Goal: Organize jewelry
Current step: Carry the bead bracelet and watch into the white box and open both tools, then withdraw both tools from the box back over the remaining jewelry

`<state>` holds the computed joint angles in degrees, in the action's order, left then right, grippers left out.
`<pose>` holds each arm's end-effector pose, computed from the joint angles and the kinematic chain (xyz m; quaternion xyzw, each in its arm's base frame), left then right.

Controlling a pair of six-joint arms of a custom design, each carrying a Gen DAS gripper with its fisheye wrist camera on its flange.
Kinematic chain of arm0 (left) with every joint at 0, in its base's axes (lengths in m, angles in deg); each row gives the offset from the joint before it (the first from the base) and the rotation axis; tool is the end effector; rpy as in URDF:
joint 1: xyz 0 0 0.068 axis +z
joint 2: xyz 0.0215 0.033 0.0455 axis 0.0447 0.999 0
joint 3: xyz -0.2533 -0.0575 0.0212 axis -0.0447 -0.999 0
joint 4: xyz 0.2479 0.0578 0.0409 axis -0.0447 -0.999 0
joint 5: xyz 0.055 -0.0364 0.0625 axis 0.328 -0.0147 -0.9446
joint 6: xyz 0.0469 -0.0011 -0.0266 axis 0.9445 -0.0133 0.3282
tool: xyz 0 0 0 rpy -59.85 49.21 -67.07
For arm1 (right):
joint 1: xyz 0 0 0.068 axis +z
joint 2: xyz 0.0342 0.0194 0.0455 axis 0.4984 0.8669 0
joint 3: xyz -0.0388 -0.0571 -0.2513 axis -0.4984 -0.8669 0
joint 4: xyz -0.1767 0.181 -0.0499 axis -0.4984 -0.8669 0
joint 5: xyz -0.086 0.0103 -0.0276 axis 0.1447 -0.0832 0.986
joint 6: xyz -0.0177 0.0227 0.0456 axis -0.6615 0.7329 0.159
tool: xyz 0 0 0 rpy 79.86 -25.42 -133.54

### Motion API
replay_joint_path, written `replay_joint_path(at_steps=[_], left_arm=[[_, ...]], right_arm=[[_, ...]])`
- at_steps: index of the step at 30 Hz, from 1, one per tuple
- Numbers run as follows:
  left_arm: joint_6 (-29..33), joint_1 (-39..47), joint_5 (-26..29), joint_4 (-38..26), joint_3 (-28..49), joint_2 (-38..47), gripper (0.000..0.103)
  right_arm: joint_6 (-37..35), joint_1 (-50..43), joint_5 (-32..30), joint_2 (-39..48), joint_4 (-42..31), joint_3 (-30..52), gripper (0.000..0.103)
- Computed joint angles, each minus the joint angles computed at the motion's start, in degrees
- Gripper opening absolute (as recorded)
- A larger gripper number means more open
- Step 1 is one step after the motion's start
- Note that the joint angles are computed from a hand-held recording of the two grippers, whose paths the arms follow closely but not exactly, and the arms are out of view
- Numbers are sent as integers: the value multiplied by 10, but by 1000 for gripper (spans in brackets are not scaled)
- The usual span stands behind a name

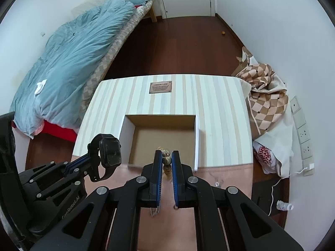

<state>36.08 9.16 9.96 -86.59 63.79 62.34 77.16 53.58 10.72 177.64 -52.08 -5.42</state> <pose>0.2100 0.0192 0.2926 -0.0417 0.9748 -0.0589 0.2113 0.2796 0.1273 0.3028 -0.1297 0.9654 0.1208 0.1913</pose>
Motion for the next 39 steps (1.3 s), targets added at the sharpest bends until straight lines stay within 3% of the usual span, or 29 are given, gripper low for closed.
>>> replay_joint_path(at_steps=[7,12,13,14,15,16,17,20,23,25,28,39], left_arm=[[6,13,23,40,34,131,5],[-11,14,22,30,76,204,19],[-14,12,15,29,83,211,23],[-14,8,7,28,89,216,40],[-15,5,-3,30,91,217,64],[-17,6,-5,37,89,212,73],[-20,8,-8,43,86,204,82],[-23,16,-27,45,83,197,82],[-21,19,-59,56,65,183,100],[-18,23,-81,73,39,160,101],[-14,22,-109,100,-4,124,102],[-21,1,-146,109,-84,23,103]], right_arm=[[-1,-26,-31,124,13,63,9],[-15,-56,-104,196,-19,118,11],[-20,-60,-114,209,-28,129,18],[-25,-62,-117,214,-31,131,26],[-28,-64,-109,214,-30,130,44],[-31,-65,-107,210,-27,126,56],[-34,-67,-103,206,-25,120,58],[-38,-66,-62,190,-20,101,59],[-45,-53,20,162,-4,65,79],[-48,-47,49,146,8,37,89],[-50,-35,83,119,38,-15,96],[-25,-1,118,47,74,-105,97]])
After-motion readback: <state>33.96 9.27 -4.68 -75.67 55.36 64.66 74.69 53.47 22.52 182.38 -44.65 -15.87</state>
